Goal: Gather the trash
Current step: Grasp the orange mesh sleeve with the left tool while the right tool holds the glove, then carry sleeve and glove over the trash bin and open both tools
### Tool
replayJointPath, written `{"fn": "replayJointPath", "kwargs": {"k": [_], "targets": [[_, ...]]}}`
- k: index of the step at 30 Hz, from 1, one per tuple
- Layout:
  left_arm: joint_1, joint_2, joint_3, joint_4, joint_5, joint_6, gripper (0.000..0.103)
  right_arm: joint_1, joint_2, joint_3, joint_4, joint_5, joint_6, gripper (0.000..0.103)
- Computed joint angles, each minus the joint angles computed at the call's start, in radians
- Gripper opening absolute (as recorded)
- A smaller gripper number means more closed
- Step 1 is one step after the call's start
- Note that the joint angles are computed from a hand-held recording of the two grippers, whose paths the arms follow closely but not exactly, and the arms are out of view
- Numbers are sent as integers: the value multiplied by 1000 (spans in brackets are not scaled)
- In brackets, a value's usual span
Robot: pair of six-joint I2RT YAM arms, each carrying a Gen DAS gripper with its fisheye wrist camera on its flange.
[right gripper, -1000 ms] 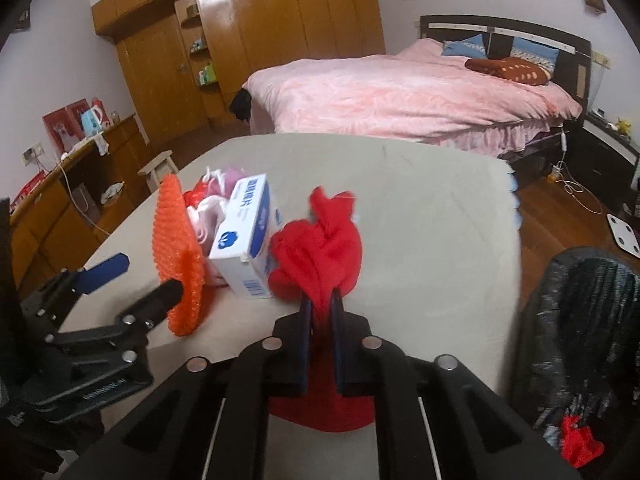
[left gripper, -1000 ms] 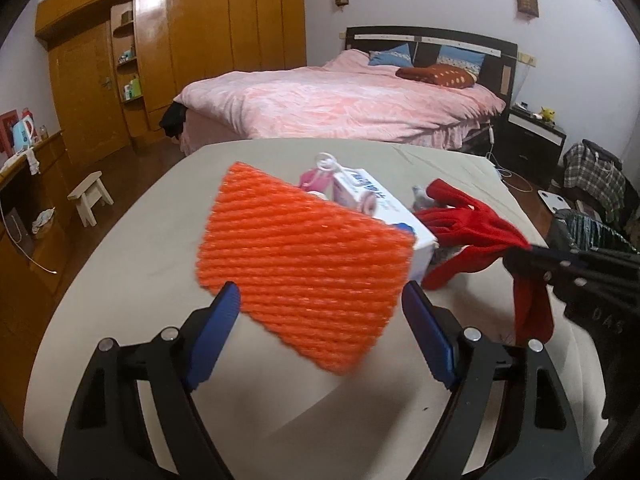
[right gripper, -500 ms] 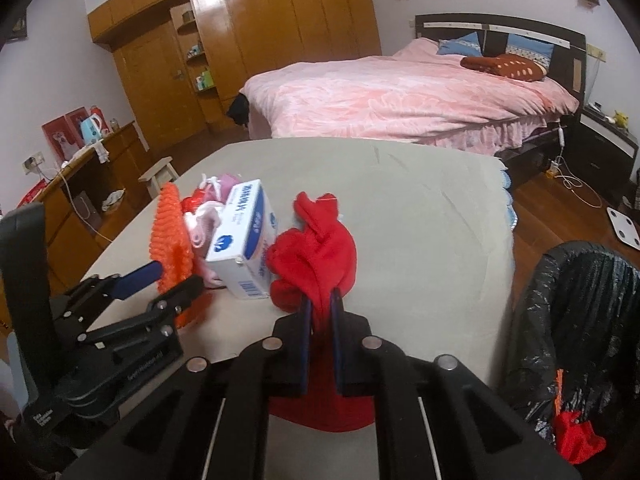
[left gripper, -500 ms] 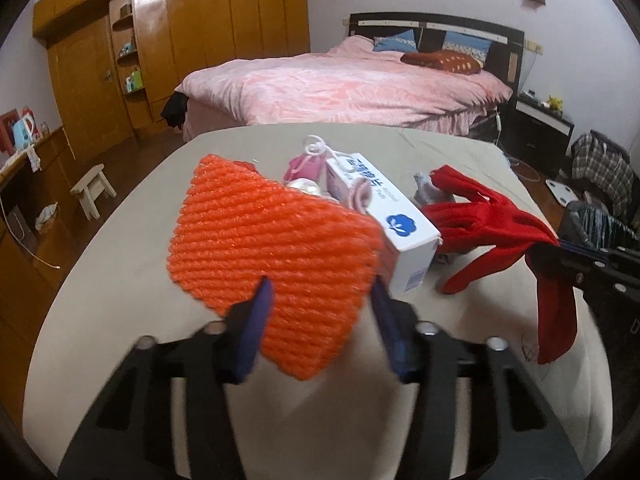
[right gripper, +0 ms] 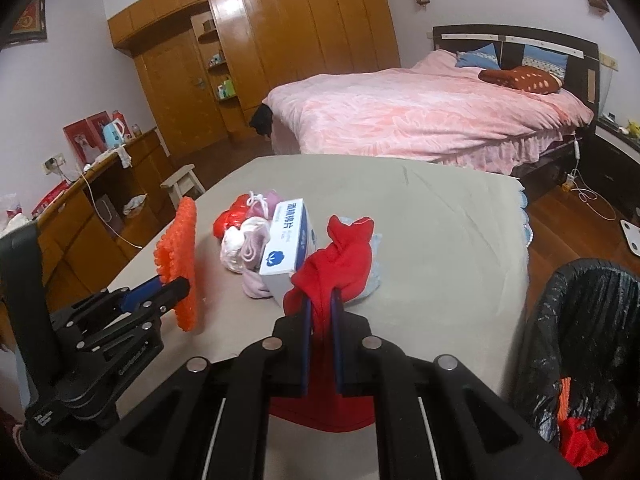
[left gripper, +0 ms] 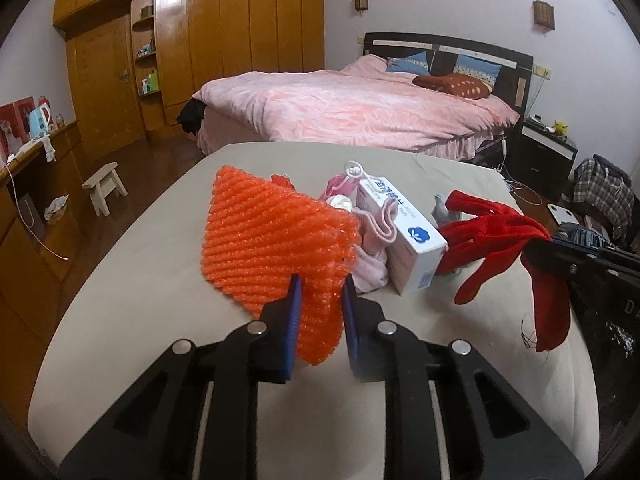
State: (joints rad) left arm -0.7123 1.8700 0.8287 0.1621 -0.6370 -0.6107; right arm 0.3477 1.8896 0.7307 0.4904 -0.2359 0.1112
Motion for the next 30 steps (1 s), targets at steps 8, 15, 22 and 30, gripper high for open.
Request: {"fn": "replayJointPath", "kwargs": {"k": [8,15,22,30], "targets": [[-43,-69,-8,-25,-44,-11,15,-16,-76,-19,-10,-38,1,9],[-92,-136,10,-64,-97,-20,15,-34,-182,-52,-22,-49,-3,9],[-139,-166,39,-100,-114,-13,15,-71,-304,-104,-44,-70,-1,9],[-181,-164,85,-109,-101,11,15,-139,-428,-162,-79,-83,-21,9]]}}
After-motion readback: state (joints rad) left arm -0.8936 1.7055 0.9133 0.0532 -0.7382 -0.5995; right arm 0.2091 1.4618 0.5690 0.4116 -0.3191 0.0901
